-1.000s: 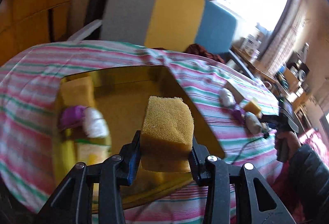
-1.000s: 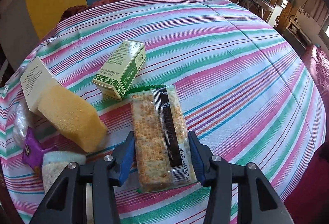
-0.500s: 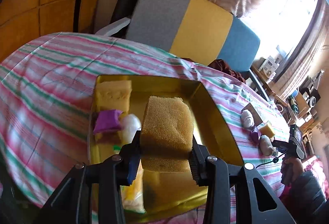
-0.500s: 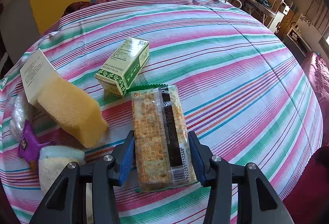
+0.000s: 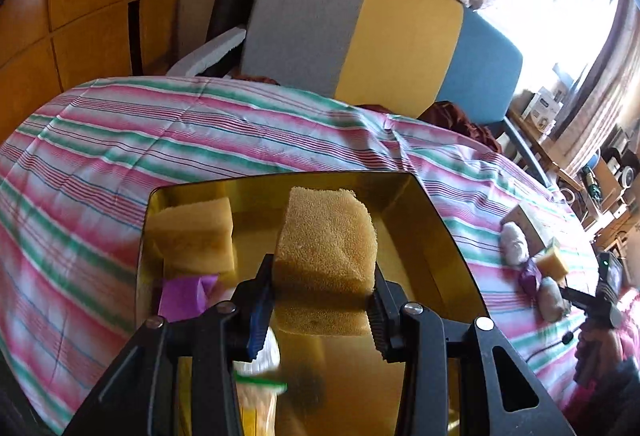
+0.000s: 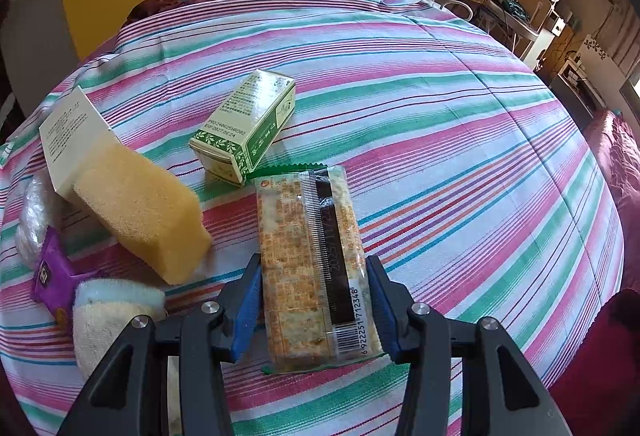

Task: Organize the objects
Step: 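Place the sponge in the tray with the left gripper while the right grasps the cracker pack, then lower the cracker pack into the tray and release with the right gripper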

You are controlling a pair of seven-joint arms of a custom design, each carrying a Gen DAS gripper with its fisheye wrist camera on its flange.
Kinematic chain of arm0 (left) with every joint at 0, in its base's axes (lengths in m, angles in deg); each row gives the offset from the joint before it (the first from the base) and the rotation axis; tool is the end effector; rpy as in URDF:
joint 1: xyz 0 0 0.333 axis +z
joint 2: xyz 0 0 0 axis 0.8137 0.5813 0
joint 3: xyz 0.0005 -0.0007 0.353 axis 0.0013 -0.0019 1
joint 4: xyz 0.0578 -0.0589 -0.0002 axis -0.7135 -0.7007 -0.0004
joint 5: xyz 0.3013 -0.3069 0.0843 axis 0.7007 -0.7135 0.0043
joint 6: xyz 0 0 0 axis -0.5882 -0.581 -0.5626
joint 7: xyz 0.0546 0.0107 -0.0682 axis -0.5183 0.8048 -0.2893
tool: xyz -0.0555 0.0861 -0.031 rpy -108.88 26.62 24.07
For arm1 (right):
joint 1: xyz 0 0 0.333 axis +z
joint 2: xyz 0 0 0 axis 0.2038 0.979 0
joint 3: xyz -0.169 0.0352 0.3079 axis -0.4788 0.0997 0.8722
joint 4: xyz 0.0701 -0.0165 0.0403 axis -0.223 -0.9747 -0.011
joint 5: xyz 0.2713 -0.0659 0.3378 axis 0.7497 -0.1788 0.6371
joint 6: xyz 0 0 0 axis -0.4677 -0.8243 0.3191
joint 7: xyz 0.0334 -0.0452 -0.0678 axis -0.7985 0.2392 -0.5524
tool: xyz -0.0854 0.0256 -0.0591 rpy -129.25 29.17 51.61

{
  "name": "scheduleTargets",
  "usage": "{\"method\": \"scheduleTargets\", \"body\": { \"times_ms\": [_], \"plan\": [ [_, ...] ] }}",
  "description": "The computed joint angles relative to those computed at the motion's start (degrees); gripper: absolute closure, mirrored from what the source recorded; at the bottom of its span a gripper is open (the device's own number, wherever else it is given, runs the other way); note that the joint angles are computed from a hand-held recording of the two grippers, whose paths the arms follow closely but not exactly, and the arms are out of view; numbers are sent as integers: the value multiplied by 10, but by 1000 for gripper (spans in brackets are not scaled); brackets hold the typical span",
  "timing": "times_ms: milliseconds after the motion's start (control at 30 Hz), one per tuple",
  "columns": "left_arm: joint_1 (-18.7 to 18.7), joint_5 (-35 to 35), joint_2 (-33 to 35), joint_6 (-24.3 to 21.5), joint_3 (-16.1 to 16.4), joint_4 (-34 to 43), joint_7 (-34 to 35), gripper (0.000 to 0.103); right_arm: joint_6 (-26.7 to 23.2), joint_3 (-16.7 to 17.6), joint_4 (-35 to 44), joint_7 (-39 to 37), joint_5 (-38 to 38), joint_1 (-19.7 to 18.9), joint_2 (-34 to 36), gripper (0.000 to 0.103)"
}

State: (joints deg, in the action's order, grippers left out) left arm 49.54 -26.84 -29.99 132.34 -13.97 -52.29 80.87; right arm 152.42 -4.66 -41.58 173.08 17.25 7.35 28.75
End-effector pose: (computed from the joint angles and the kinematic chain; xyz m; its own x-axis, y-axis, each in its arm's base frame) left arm 0.4542 -0.0885 0.5693 0.2500 -0.9395 0.2341 -0.7125 -0.3422 -0.6125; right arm 0.6066 -0.1093 0.4779 -0.2078 -0.9755 0.0722 -0.8900 0.1579 -0.4277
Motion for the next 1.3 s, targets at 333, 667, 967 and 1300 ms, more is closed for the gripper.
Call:
{"method": "scheduleTargets", "body": {
  "times_ms": [333, 667, 967, 1300],
  "plan": [
    [34, 28, 123, -40, -4, 78, 1, 60, 0, 1, -1, 2, -11, 0, -1, 54],
    [39, 38, 109, -44, -8, 63, -18, 42, 4, 2, -2, 7, -29, 1, -2, 54],
    [52, 127, -29, -34, -52, -21, -91, 34, 42, 0, -19, 18, -3, -3, -26, 54],
    [28, 133, -151, -67, -52, -93, -129, 33, 70, 3, -65, -189, 220, 50, -130, 54]
  ]
}}
